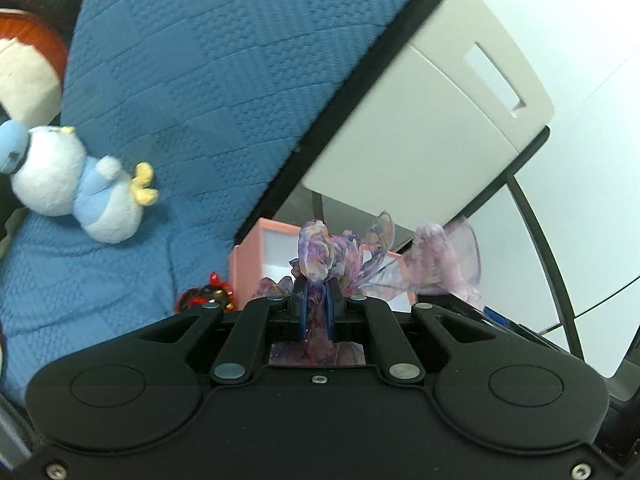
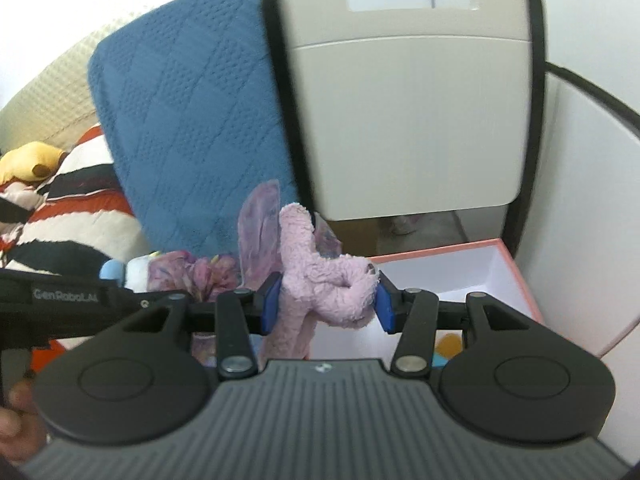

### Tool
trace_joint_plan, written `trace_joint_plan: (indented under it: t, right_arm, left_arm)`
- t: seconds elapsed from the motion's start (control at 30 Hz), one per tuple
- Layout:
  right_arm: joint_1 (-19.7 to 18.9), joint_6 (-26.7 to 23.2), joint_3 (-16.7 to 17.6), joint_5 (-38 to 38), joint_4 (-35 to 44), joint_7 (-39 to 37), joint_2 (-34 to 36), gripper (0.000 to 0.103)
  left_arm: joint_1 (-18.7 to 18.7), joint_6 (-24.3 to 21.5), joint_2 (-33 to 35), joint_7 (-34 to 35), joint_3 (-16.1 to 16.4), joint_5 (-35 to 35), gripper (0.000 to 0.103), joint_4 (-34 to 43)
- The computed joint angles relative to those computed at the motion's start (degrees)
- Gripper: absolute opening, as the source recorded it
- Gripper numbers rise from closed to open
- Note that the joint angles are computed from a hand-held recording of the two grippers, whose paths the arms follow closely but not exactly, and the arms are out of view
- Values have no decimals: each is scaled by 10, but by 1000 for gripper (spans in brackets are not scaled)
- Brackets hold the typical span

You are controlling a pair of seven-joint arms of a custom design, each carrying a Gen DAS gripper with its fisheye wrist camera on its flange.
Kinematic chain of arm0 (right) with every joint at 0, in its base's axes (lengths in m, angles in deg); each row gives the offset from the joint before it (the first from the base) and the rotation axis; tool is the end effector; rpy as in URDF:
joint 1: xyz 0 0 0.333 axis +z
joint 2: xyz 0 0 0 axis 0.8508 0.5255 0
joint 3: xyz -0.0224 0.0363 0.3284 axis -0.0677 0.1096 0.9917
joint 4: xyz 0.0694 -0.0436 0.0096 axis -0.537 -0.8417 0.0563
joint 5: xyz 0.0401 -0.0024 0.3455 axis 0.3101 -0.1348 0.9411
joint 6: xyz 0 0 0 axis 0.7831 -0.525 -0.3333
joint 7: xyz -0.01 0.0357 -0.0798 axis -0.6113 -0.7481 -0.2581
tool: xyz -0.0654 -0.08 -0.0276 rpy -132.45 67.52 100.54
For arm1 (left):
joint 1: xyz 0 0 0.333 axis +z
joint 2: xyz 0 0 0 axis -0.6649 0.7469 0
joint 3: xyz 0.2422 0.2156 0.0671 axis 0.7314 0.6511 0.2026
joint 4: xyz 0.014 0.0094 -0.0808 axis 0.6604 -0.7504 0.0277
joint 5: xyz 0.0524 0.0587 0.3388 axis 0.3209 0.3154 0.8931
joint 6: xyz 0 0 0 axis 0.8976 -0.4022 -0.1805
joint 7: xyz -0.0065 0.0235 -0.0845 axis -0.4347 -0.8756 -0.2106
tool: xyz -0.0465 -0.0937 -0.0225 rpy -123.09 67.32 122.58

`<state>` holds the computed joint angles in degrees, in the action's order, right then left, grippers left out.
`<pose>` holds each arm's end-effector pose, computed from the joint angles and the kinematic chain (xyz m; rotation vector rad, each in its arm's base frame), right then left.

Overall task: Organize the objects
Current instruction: 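Carry the purple bow and pink bunny over the pink box with both tools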

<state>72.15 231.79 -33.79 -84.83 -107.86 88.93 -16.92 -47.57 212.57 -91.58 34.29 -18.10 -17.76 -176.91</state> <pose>0.4238 0.0286 0.6323 -1.6250 1.6524 -0.6121 0.4317 -0.2342 0.6085 -2.3477 1.3588 -1.1681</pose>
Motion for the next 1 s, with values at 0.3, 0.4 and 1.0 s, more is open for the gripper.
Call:
trace_joint_plan:
  t: [0.3,0.4,1.0]
  right_arm:
    - [-20,2,-55,20,-19,-52,11,50]
    - [-27,0,-69,40,-22,-75,23,50]
    - [-102,-16,-66,199,-6,-243,152,51]
  left_arm:
    - [-36,-11,102,-62,-7,80,8,75]
    - [-62,-11,137,-71,6,93,8,92]
    - [-178,-43,267,-29,96,44,8,155]
